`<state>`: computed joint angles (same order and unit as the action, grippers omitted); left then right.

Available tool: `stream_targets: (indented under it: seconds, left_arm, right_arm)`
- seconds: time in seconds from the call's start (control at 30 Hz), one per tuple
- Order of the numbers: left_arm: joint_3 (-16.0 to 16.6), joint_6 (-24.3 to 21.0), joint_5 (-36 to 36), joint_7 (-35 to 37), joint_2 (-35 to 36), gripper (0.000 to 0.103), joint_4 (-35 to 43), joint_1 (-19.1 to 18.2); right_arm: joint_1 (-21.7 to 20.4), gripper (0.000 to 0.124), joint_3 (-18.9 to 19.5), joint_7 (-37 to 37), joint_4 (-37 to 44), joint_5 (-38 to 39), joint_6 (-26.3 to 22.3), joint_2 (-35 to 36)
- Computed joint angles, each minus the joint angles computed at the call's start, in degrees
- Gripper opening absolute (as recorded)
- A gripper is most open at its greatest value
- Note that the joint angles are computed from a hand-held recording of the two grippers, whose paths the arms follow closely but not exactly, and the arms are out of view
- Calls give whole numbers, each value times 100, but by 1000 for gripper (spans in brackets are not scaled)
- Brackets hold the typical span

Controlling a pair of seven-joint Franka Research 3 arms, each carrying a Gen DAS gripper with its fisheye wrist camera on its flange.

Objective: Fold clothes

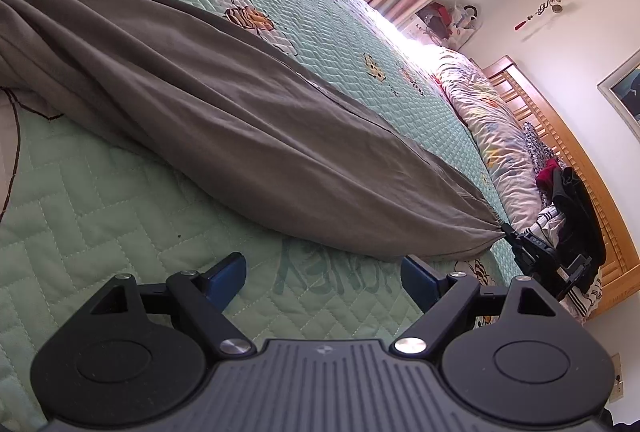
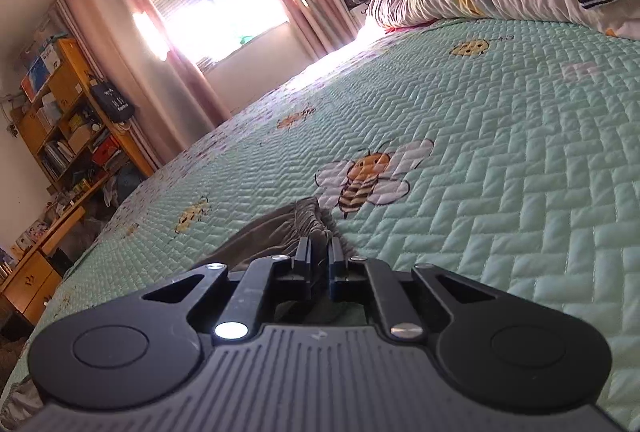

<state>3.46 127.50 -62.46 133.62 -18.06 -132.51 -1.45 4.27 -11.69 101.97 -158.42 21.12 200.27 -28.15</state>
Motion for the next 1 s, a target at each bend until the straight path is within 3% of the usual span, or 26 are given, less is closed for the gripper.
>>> stream_targets:
  seconds: [0.03,0.1,0.17,0.2,0.23,0.27,0.33,0.4,0.5,0.67,0.8,0.87,1.0]
  left_arm:
    - [-2,7,-4,2,8,87,-2,0]
    - [-16,33,-15,12,6,88,-15,-7]
    - [-17,37,-18,28,-20,89,-40,-12]
    - [-11,21,-11,26,-30,89,-44,-12]
    - [-6,9,-5,20,-34,89,-43,-12]
    - [-5,0,3,6,-28,89,-30,-14]
    - [0,-1,-6,12,-31,89,-31,-15]
    - [0,10,-22,15,-38,89,-40,-18]
    - [3,19,-54,38,-64,89,-74,-29]
    - [23,16,-75,28,-106,89,-89,-25]
    - [25,33,-43,-15,-94,91,-79,-20]
    - [26,29,-27,-13,-87,91,-68,-21]
    - [19,26,-1,-40,-72,92,-54,-21]
  right_arm:
    - [-84,9,-3,144,-2,-167,-2,8]
    - [36,9,-171,-43,127,66,-500,41]
    - [763,11,-1005,67,100,-96,-620,-19]
    - [1154,13,-1399,136,-4,-142,-352,-137]
    - [1344,25,-1594,265,-102,-195,-143,-248]
    - [1336,49,-1588,445,-197,-224,10,-329]
    - [994,68,-1017,211,-329,385,248,-390]
    - [761,68,-887,648,-538,-39,342,-538]
    - [1360,68,-1631,1095,-681,-519,499,-703]
    - [1510,72,-1852,1582,-520,-893,587,-440]
    - [1166,74,-1457,1544,-204,-936,79,-167]
    - [1109,81,-1348,1528,-35,-857,-36,5]
    - [1526,85,-1787,1740,245,-1042,180,387]
